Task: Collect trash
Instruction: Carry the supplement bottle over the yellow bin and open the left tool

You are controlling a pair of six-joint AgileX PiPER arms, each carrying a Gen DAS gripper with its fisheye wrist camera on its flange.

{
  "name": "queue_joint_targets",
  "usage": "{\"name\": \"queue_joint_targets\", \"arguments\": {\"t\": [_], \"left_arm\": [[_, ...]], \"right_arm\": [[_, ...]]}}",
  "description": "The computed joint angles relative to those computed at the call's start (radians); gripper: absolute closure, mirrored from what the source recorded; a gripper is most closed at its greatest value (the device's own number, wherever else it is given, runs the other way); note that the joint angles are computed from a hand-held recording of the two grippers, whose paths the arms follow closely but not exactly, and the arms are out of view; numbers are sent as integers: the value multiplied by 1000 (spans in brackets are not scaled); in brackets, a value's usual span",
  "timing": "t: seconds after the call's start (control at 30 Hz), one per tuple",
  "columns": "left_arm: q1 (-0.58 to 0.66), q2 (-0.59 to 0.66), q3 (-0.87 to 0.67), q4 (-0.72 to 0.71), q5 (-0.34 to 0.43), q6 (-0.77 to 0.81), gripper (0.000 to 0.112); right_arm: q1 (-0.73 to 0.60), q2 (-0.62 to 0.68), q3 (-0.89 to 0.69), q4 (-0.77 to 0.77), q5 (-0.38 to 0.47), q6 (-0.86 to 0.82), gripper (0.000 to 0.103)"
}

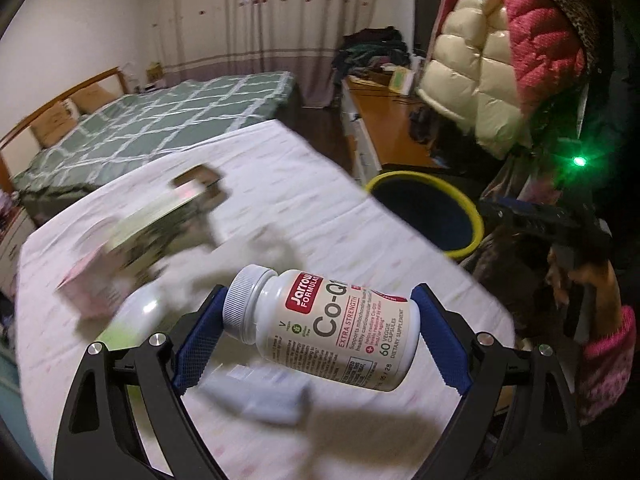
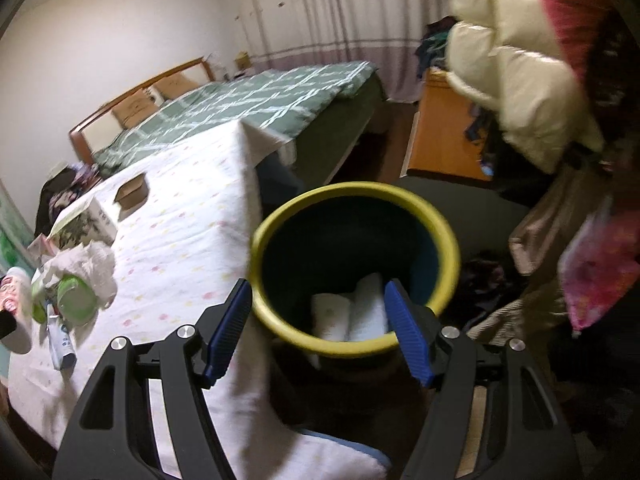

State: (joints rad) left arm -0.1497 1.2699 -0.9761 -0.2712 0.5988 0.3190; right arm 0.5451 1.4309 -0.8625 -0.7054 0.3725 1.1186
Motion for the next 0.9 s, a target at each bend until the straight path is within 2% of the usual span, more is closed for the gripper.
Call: {"name": "queue_joint_targets", "arguments": {"t": [0.1,0.3,0.57,0.9], "left_arm": [[-107,139,-124,39,-8,-88,23],[-267,421,-431,129,31,-218,23],[-360,808,-953,210,258,-350,22],[-406,1164,-1505,266,521,-406,22]], "right_arm": [[-33,-68,52,-55,8,40,38],[-130,-151,140,-4,-27,-29,38],[-264,-222,220,175,-86,-236,38],[-358,-242,254,391,-119,-473,37]]}}
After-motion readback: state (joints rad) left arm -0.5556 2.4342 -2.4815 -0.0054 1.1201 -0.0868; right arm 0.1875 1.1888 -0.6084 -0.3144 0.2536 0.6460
